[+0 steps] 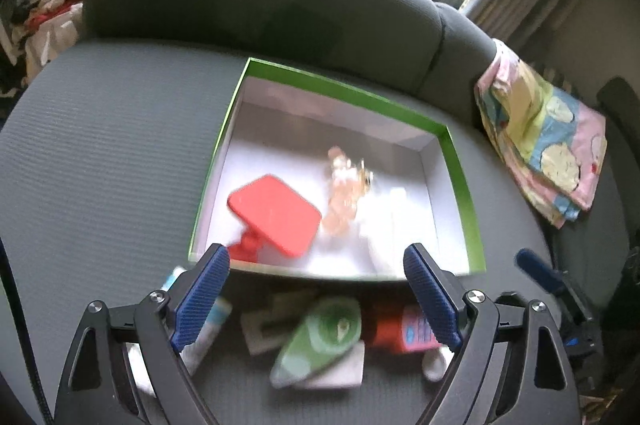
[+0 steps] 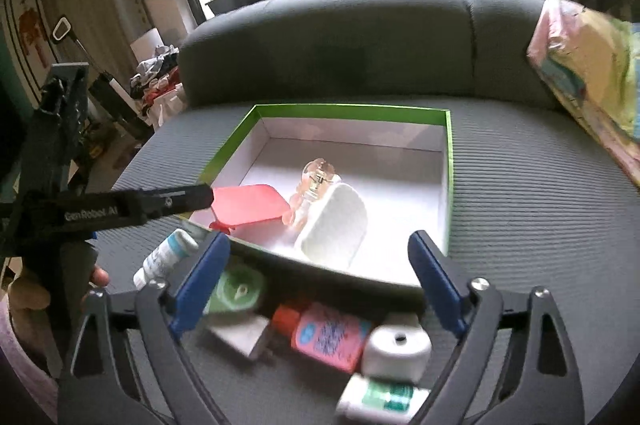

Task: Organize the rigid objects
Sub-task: 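Withdraw the open left gripper from the box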

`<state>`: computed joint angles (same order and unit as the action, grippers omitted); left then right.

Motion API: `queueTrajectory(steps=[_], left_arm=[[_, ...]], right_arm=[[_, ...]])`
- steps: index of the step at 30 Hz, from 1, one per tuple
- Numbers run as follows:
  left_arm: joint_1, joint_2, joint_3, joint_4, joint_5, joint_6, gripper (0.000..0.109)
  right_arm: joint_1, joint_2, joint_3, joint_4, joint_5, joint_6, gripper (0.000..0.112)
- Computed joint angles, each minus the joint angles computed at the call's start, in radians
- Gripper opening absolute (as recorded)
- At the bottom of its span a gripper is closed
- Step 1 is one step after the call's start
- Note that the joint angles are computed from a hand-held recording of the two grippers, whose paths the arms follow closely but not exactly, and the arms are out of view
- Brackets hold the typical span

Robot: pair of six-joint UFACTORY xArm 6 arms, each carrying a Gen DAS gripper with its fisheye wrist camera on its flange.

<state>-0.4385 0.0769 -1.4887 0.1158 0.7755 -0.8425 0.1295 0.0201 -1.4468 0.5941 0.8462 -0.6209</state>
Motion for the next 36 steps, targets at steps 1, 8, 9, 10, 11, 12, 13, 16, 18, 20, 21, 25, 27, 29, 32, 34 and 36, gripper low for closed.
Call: queueTrajectory(steps=[1,8,9,10,11,12,13,16,18,20,21,25,27,29,32,34,36], left_arm=[[-0.011,-0.013,0.012,0.011,0.009,-0.01,0.089],[-0.102,-0.072,0.051,0.189,0.072,-0.145,0.089],[-0.115,-0.085,0.071,0.204,0.055,-0.16,0.089],[-0.125,-0.095,0.088,0.216,0.041,-0.175,0.089],[-0.135,-0.104,0.104,0.228,0.033,-0.19,0.089],[-0.147,-0.112,0.118,0.243,0.026,-0.206,0.089],[-0.162,-0.121,0.136,0.268,0.024,-0.226,0.089],[-0.21,-0.112,0.135,0.332,0.064,-0.251,0.089],[-0.249,-0.092,0.113,0.391,0.115,-0.266,0.089],[-0.275,-0.085,0.107,0.425,0.134,-0.282,0.089],[-0.289,-0.078,0.1,0.441,0.137,-0.291,0.089],[-0.326,-0.061,0.078,0.486,0.155,-0.329,0.089],[-0.339,-0.053,0.07,0.502,0.164,-0.353,0.089],[-0.343,-0.052,0.073,0.498,0.159,-0.367,0.089],[-0.347,-0.043,0.071,0.485,0.163,-0.379,0.089],[-0.353,-0.034,0.067,0.477,0.165,-0.385,0.089],[-0.355,-0.026,0.064,0.47,0.165,-0.386,0.089]], right_arm=[[-0.001,-0.029,0.031,-0.005,-0.016,-0.001,0.092],[-0.027,-0.178,0.18,0.009,-0.054,-0.06,0.102],[-0.031,-0.196,0.198,0.015,-0.057,-0.075,0.102],[-0.037,-0.225,0.233,0.026,-0.072,-0.099,0.102],[-0.041,-0.245,0.259,0.034,-0.086,-0.113,0.102],[-0.045,-0.264,0.283,0.041,-0.098,-0.125,0.102],[-0.051,-0.281,0.308,0.043,-0.11,-0.131,0.102],[-0.074,-0.335,0.386,0.082,-0.124,-0.161,0.102],[-0.095,-0.356,0.425,0.12,-0.12,-0.195,0.102],[-0.107,-0.362,0.456,0.121,-0.128,-0.207,0.102],[-0.111,-0.363,0.463,0.111,-0.131,-0.205,0.102],[-0.124,-0.359,0.475,0.105,-0.148,-0.223,0.102],[-0.141,-0.354,0.472,0.128,-0.131,-0.237,0.102],[-0.157,-0.348,0.471,0.139,-0.117,-0.243,0.102],[-0.163,-0.343,0.48,0.118,-0.135,-0.239,0.102],[-0.169,-0.337,0.476,0.117,-0.125,-0.24,0.102],[-0.181,-0.332,0.469,0.135,-0.102,-0.253,0.102]])
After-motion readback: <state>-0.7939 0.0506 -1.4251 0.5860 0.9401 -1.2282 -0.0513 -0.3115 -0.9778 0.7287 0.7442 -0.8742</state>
